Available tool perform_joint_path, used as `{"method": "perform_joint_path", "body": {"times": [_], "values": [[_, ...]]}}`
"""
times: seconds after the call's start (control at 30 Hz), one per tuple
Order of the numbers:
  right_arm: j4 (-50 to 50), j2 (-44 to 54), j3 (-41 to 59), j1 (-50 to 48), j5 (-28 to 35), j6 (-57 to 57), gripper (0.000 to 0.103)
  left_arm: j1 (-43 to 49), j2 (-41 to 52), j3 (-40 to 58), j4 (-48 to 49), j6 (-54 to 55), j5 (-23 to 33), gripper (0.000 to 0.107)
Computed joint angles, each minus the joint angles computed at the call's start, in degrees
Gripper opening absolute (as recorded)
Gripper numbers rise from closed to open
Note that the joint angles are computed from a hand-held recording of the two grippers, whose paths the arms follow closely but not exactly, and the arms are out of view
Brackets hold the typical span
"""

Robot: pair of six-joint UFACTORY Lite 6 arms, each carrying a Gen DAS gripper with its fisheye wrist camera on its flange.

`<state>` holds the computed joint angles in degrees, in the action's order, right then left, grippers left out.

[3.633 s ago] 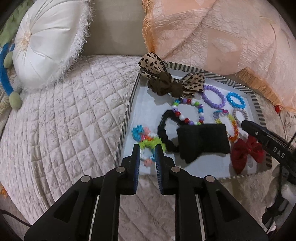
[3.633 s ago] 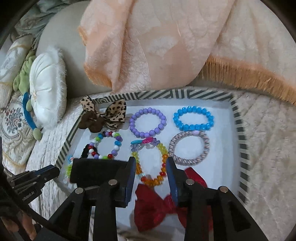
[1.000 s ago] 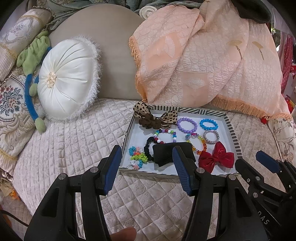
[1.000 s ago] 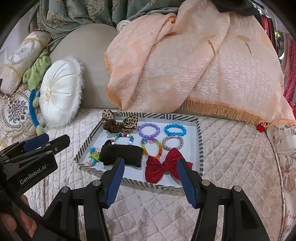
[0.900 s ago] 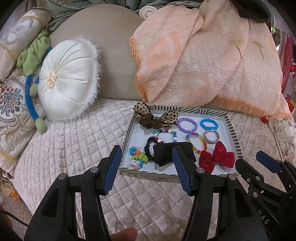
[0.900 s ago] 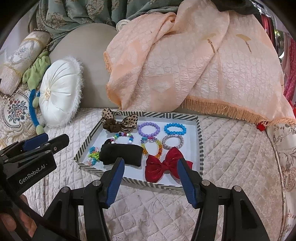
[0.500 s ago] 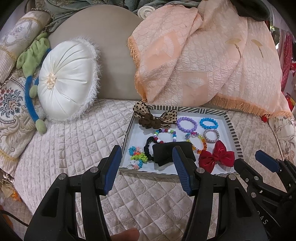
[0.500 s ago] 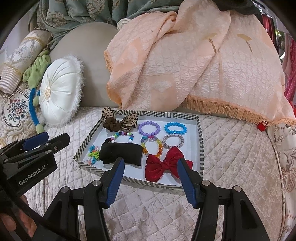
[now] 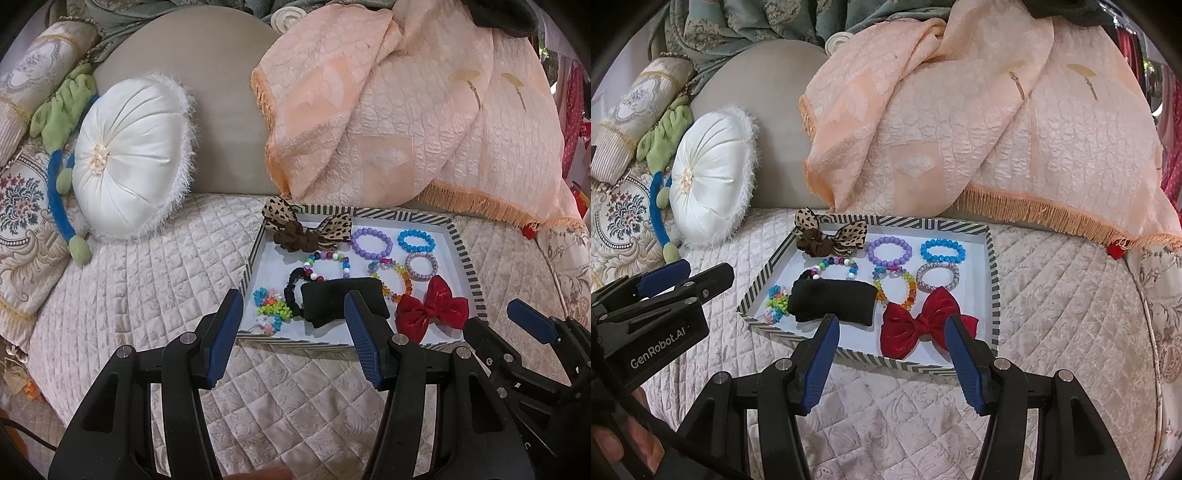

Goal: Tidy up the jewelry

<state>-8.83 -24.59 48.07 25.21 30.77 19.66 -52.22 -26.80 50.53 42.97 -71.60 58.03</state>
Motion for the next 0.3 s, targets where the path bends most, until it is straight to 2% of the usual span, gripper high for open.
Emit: {"method": "perform_joint_path", "body": {"times": [0.3], "values": [[3.3, 0.5, -1.8, -3.3, -1.7, -5.0, 0.057, 1.6, 1.0, -2.0, -0.7, 1.1, -4.2, 0.057]]}}
